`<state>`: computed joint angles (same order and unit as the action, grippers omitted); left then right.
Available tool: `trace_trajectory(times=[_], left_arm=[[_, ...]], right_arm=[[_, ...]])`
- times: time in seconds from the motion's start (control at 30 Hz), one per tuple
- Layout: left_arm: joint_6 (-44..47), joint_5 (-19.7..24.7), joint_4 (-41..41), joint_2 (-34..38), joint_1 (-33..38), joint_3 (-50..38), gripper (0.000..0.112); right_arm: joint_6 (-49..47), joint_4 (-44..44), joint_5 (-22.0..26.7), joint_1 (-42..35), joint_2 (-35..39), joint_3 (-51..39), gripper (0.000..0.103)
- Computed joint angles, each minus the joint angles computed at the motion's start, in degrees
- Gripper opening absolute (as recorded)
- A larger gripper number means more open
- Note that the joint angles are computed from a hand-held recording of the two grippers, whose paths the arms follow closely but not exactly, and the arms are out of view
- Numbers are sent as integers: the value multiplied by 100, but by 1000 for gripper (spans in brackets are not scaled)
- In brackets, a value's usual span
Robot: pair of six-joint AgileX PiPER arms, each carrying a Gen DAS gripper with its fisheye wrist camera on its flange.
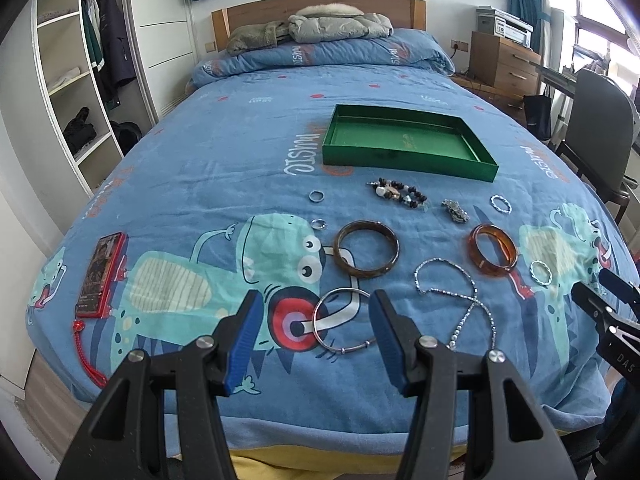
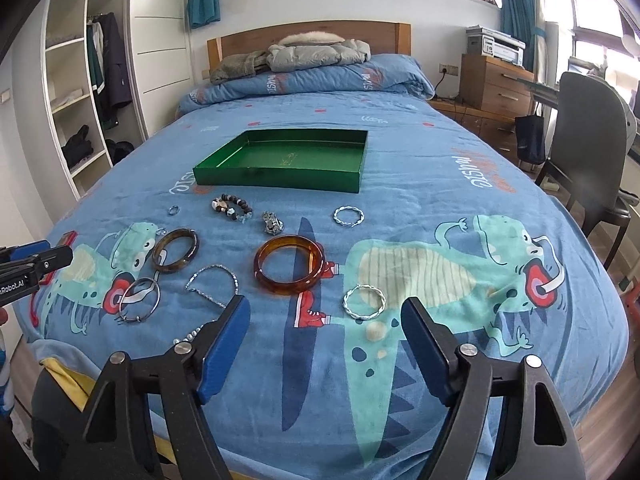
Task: Organize jewelry
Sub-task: 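Grasp the silver hoop bangle with the left tool while the right tool grasps the silver chain necklace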
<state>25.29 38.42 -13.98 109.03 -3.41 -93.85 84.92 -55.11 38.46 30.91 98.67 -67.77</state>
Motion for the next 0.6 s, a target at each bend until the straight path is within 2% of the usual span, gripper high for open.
trace_trajectory(times=[0.07,0.17,0.3,0.47,0.6], left_arm=[[151,125,-199,215,82,-155,53],[515,536,-669,663,262,-508,53],[818,1045,-1145,1165,402,-891,53],[967,1227,-1272,1541,355,-1181,53],[713,1207,-984,1849,298,-1549,53]], right_arm=[[-205,196,-244,-72,101,-49,70],[-777,786,-676,-217,356,-227,62],[-1897,1952,-1104,-407,877,-653,62],[-3118,2964,-1092,-459,1562,-1399,62],[-3562,3224,-825,-489,1978,-1954,62]])
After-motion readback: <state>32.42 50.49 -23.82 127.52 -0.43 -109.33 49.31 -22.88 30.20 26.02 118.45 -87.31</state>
